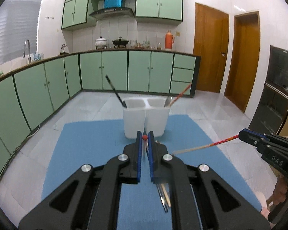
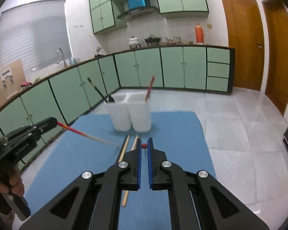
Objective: Organize utensils
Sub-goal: 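Carry both chopsticks up into the white holder and open both tools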
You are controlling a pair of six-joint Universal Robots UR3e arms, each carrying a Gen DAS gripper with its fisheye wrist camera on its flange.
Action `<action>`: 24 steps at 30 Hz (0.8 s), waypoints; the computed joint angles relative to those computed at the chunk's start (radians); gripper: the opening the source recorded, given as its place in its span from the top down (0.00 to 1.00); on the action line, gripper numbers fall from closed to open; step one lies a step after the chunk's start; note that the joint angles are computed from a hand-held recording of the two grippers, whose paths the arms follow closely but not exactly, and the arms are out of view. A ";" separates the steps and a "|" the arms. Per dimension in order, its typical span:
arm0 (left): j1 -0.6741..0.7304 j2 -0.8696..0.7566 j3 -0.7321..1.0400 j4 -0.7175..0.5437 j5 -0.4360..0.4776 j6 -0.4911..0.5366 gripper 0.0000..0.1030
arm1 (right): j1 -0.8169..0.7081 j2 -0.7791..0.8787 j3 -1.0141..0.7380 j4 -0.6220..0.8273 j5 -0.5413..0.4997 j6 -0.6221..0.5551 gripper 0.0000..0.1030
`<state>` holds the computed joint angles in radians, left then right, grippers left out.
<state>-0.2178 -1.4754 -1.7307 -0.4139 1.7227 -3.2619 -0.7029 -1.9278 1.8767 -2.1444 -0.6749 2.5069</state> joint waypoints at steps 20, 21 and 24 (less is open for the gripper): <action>0.037 -0.115 0.264 -0.030 -0.064 0.037 0.95 | 0.102 0.256 -0.387 0.010 0.057 0.084 0.95; 0.039 -0.126 0.287 -0.030 -0.064 0.038 0.95 | 0.102 0.268 -0.412 0.010 0.068 0.094 0.95; 0.045 -0.163 0.365 -0.037 -0.065 0.039 0.95 | 0.102 0.295 -0.473 0.005 0.093 0.126 0.95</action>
